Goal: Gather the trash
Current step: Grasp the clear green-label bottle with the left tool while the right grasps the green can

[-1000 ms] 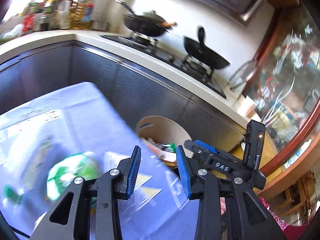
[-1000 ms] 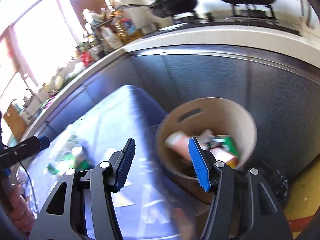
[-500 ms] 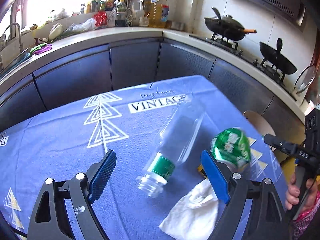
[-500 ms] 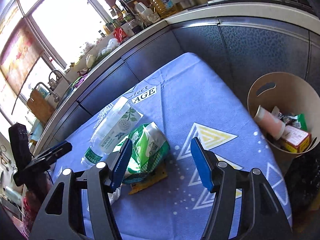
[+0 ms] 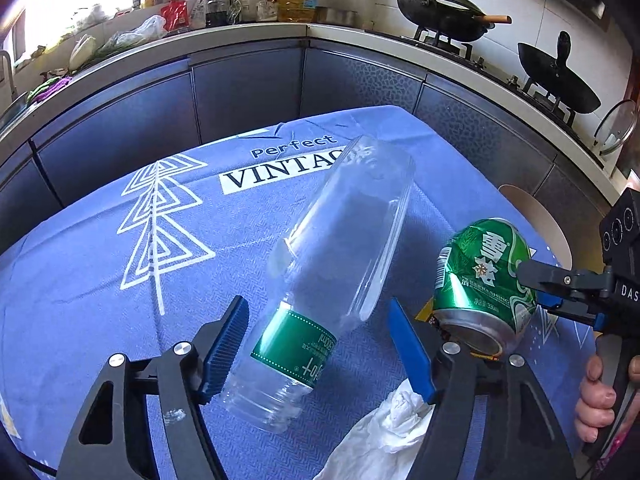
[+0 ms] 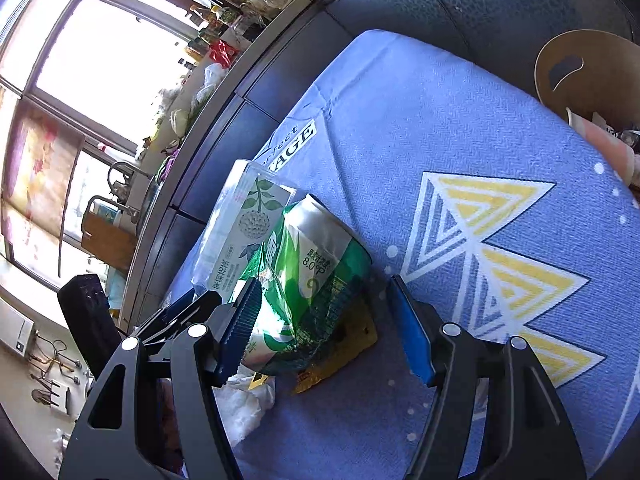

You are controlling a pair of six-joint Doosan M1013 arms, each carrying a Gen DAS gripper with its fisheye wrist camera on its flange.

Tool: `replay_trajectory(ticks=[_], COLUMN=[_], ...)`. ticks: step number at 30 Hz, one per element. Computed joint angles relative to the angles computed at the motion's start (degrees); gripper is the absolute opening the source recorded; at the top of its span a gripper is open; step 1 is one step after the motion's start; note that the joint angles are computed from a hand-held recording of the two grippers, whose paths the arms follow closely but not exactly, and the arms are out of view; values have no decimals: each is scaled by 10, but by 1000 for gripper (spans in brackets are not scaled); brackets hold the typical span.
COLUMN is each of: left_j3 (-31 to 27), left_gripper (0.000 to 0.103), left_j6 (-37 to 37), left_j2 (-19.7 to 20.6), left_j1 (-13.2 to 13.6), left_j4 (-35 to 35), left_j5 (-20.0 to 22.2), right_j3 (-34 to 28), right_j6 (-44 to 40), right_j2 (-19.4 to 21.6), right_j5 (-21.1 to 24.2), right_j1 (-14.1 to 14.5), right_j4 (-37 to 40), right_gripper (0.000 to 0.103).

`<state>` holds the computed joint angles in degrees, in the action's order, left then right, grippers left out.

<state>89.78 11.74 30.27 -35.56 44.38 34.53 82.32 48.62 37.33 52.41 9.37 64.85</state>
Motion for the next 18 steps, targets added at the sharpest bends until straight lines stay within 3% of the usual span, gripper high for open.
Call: replay_trajectory(ticks=[1,3,7,8,11,18], left_j3=[0,1,3,5,17,61], left_gripper=[65,57,51,40,41,40], left_j6=[-1,3,3,4,-28,-121], left_j2=[0,0,-1,-3,-13,-46], left_j1=[0,0,-3,-3,-7,-15], left_j4=[-1,-2,6,4,25,84], left_j5=[-1,-9,-4,-10,-13,-37], right_j3=[-1,0,11,13,22,41], right_j6=[-1,-3,-27,-34,-56,-91], right_j2=[1,2,-4,-5,-17,-40], right_j5=[1,4,2,6,3,-4], right_j1=[1,3,1,-1,-4,-10], right_j4=[0,0,29,38,55,65], right_gripper=[62,48,35,26,15,11])
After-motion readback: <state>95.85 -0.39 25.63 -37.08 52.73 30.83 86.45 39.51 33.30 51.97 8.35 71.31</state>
